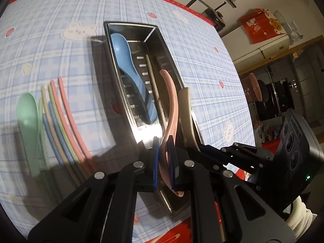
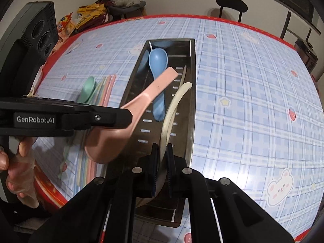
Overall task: Organize utensils
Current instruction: 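Carry the pink spoon with the left tool and release it into the tray, then return the open left tool to the remaining green spoon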
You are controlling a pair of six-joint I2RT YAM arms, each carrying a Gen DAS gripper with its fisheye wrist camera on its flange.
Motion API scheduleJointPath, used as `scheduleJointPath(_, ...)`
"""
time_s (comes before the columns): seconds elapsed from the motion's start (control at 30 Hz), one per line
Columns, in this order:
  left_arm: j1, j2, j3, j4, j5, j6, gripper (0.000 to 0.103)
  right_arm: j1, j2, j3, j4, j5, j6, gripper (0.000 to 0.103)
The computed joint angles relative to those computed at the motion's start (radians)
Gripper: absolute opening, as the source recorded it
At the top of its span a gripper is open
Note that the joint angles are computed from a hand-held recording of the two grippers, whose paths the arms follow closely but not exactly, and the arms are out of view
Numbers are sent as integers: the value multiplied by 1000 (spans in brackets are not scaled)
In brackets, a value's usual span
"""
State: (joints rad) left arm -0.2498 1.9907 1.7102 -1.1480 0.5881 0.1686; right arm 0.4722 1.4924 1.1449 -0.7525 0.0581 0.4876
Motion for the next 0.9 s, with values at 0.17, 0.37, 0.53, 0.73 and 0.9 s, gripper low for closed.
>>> scheduleJointPath(0.17,1,23,9,1,-5,-23,12,-4,5,2,0,-14,6,9)
scheduleJointPath(0.37,3,40,27,11,18,-38,12,-2,5,-4,11,-15,25,9)
scheduleJointPath(0.53,-1,40,52,12,33,-35,22,7,-10,7,-4,-3,42,11)
scheduleJointPath(0.73,55,-11,68,32,50,-15,58,43,-69,15,-24,39,88,54)
scheduleJointPath(0.9,135,-50,89,23,46,52,88,86,-75,55,-67,119,127,89)
